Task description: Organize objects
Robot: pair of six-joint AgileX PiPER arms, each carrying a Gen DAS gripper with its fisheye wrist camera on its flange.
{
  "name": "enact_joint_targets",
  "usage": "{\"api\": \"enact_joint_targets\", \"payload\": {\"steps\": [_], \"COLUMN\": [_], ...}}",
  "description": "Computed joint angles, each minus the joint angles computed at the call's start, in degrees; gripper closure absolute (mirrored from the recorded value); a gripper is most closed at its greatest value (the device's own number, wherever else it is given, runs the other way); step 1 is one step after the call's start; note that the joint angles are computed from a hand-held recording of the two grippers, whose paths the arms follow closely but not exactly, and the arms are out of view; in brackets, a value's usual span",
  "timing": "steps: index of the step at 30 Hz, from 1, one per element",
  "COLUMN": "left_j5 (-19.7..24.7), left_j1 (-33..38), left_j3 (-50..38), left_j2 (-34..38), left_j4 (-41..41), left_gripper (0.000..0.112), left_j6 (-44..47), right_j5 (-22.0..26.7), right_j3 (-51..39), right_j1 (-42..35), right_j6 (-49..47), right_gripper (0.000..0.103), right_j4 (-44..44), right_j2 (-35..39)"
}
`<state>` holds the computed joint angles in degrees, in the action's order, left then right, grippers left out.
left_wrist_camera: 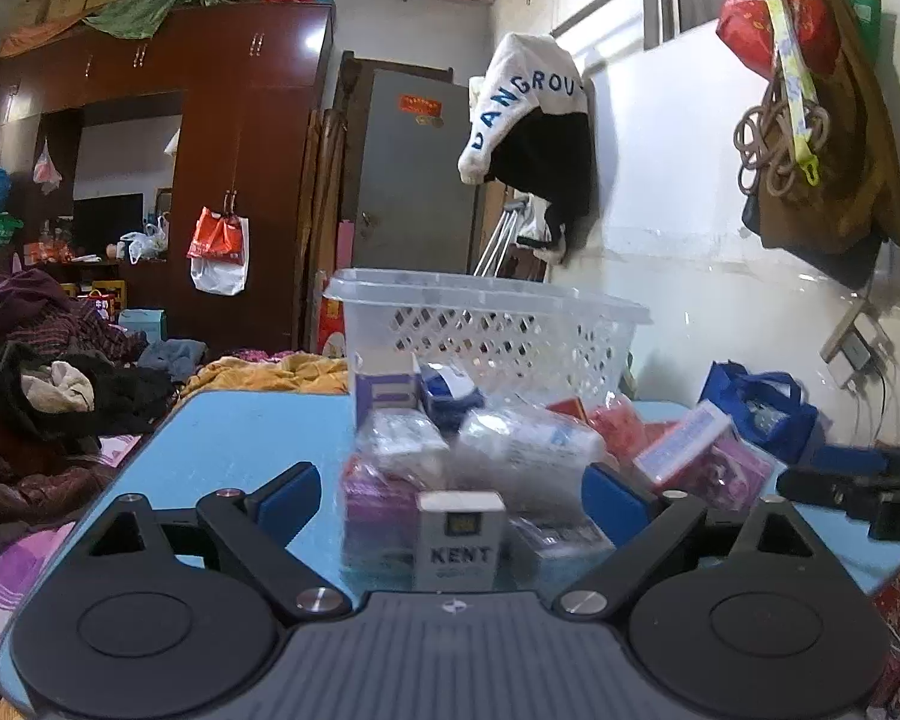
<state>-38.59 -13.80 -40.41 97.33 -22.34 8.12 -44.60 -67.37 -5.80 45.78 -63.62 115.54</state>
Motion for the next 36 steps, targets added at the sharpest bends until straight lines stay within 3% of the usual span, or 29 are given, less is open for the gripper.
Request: {"api": "enact_joint_targets", "payload": {"steps": [7,10,12,17,22,27,33,36], "left_j5": [2.26,2.91,3.57,2.78,1.82,0.73,6.82,8.08], "left_j1": [2.16,2.14,2.53,3.16,4.20,5.06,5.19,5.98], "left_j3": [-3.80,-5.07,-5.83,-6.62,-6.15,-5.08,-9.24,-9.77], "left_j2": [2.39,3.92,4.66,5.97,6.22,5.71,6.29,6.51], "left_j4": [3.45,2.12,2.15,1.61,6.24,8.34,6.87,9.06], "left_gripper": [0.022,0.026,0.029,0.037,0.050,0.051,0.051,0.051], "left_j6": [-0.45,1.53,1.50,2.02,-1.64,-3.79,-2.56,-6.66], "right_j5": [2.91,3.85,4.15,3.63,3.96,4.01,4.02,3.97], "right_j3": [-2.37,-3.19,-3.71,-4.15,-4.74,-4.75,-5.35,-5.48], "right_j1": [2.00,2.06,1.85,1.48,1.79,1.62,1.52,1.42], "right_j6": [-0.63,0.81,2.22,3.74,4.77,4.99,5.85,6.14], "right_gripper": [0.026,0.035,0.047,0.054,0.054,0.056,0.056,0.056], "right_j4": [0.15,-1.93,-3.33,-5.28,-6.69,-7.50,-8.30,-8.73], "right_j2": [1.38,2.01,2.22,2.24,2.59,2.42,2.63,2.65]}}
